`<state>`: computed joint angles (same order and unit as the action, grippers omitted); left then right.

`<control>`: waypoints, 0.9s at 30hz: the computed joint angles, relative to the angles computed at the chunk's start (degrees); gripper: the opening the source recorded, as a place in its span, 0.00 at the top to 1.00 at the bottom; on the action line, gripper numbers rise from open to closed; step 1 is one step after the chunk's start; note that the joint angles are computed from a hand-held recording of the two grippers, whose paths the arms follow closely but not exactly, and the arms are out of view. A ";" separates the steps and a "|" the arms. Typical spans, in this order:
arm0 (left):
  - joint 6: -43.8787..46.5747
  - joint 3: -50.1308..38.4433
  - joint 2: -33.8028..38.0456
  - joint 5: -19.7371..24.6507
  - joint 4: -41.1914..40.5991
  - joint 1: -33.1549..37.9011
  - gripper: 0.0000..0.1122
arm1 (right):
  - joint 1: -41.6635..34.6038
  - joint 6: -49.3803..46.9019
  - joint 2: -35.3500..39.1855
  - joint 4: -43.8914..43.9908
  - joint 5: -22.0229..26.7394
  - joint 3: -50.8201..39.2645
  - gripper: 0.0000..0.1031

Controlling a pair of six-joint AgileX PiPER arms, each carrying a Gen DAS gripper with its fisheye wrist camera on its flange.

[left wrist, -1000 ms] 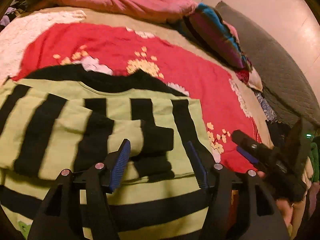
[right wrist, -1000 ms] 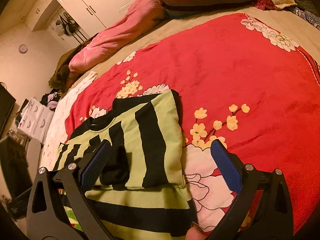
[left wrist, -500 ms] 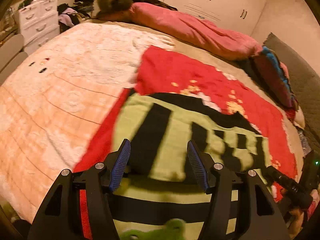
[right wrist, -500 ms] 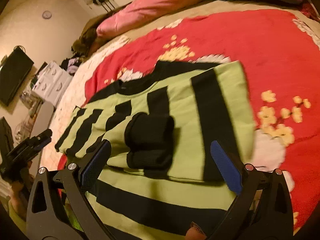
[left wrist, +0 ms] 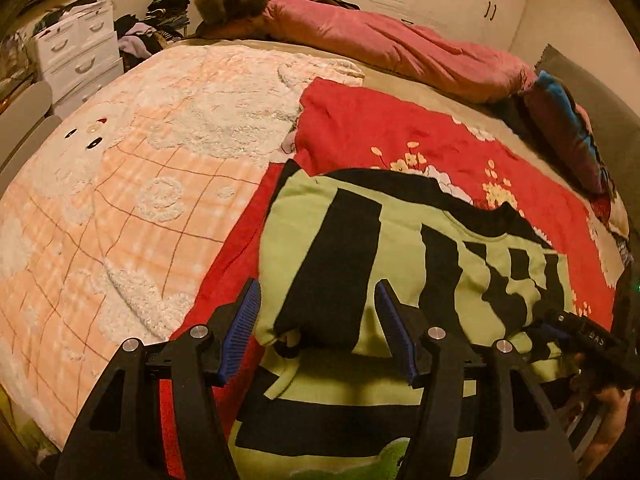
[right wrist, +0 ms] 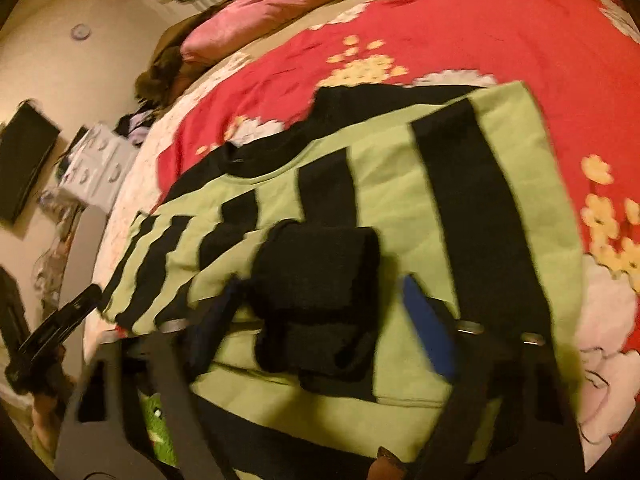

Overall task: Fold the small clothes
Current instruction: 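Grasp the folded sleeve and sweater side edge with the right gripper, then fold the sweater side inward over the body with the right gripper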

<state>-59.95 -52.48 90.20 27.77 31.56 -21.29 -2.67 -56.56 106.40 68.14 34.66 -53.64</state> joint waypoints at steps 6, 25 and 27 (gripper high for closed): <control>-1.09 -0.53 0.91 0.64 1.41 -1.24 0.41 | 2.28 -7.49 -3.67 0.95 -3.06 1.88 0.94; 1.86 -1.75 0.05 1.52 -0.88 -2.00 0.40 | -5.58 -29.61 -18.71 5.74 -1.74 0.72 0.95; 1.86 -2.65 1.04 2.35 -0.80 -2.81 0.40 | -6.60 -21.96 -13.60 0.15 -1.57 -1.99 0.94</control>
